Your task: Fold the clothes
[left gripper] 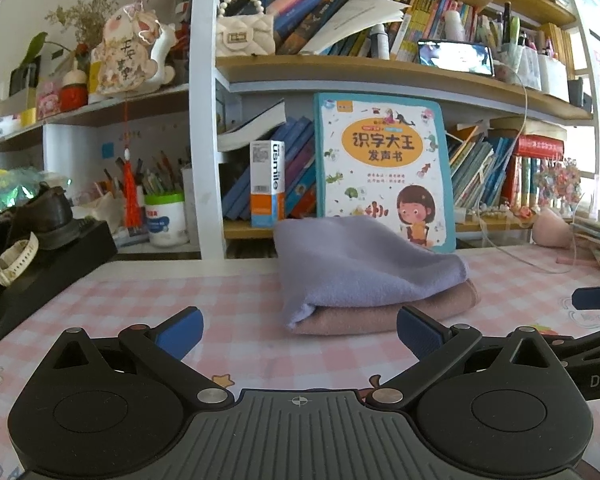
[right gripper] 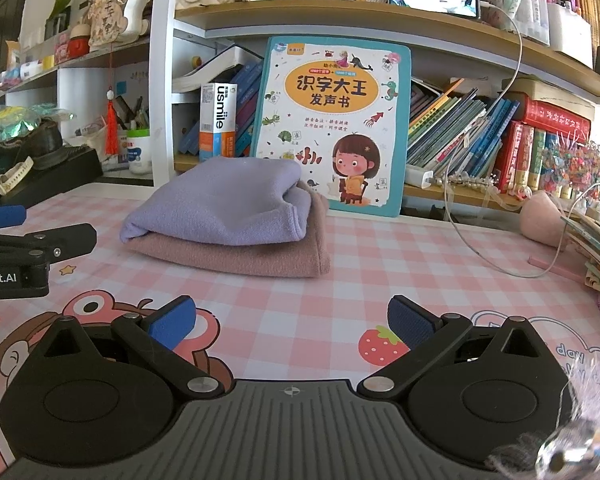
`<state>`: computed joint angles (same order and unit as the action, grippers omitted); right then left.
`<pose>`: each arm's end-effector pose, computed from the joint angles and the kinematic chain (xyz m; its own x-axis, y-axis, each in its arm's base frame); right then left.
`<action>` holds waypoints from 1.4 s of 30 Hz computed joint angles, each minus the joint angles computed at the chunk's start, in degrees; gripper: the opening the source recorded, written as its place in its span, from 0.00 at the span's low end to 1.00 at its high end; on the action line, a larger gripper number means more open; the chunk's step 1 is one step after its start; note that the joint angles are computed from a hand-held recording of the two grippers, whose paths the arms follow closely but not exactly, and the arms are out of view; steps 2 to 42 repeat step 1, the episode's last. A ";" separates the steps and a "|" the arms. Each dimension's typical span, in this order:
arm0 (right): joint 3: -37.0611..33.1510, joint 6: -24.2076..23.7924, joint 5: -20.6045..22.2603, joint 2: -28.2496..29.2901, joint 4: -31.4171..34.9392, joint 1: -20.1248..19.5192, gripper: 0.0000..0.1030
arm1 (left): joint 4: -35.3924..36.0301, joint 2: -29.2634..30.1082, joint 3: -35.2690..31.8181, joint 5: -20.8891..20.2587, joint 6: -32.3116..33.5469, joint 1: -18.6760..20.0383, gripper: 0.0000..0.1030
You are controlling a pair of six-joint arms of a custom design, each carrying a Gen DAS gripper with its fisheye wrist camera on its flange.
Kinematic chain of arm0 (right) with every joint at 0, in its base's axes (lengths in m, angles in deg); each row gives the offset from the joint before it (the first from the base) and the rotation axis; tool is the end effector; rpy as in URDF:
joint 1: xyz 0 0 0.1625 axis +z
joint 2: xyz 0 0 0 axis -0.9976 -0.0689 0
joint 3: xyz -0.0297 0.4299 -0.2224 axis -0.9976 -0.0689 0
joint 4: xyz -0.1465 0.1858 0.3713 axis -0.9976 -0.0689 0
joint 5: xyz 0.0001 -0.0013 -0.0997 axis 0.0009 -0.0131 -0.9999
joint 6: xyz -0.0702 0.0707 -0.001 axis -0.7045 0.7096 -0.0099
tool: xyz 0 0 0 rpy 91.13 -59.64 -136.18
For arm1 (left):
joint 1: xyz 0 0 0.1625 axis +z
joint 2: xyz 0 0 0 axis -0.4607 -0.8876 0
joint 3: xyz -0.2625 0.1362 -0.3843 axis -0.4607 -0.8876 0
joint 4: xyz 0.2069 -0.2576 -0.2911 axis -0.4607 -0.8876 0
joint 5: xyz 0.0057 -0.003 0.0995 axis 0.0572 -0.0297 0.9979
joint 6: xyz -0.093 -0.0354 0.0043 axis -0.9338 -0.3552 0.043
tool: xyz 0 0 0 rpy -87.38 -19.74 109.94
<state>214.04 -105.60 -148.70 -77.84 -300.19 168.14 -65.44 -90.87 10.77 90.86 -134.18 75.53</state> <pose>0.0405 -0.5578 0.2008 -0.6868 -0.0053 0.7269 -0.6648 0.4091 -0.6251 -0.2717 -0.6003 -0.0080 -0.6574 0.2583 -0.7079 0.7516 0.2924 -0.5913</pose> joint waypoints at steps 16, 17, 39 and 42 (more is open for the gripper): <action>-0.02 0.01 0.02 0.01 0.01 0.01 1.00 | 0.46 0.00 -0.16 0.20 -0.41 0.09 1.00; -0.02 0.01 0.02 0.01 0.01 0.01 1.00 | 0.46 0.00 -0.16 0.20 -0.41 0.09 1.00; -0.02 0.01 0.02 0.01 0.01 0.01 1.00 | 0.46 0.00 -0.16 0.20 -0.41 0.09 1.00; -0.02 0.01 0.02 0.01 0.01 0.01 1.00 | 0.46 0.00 -0.16 0.20 -0.41 0.09 1.00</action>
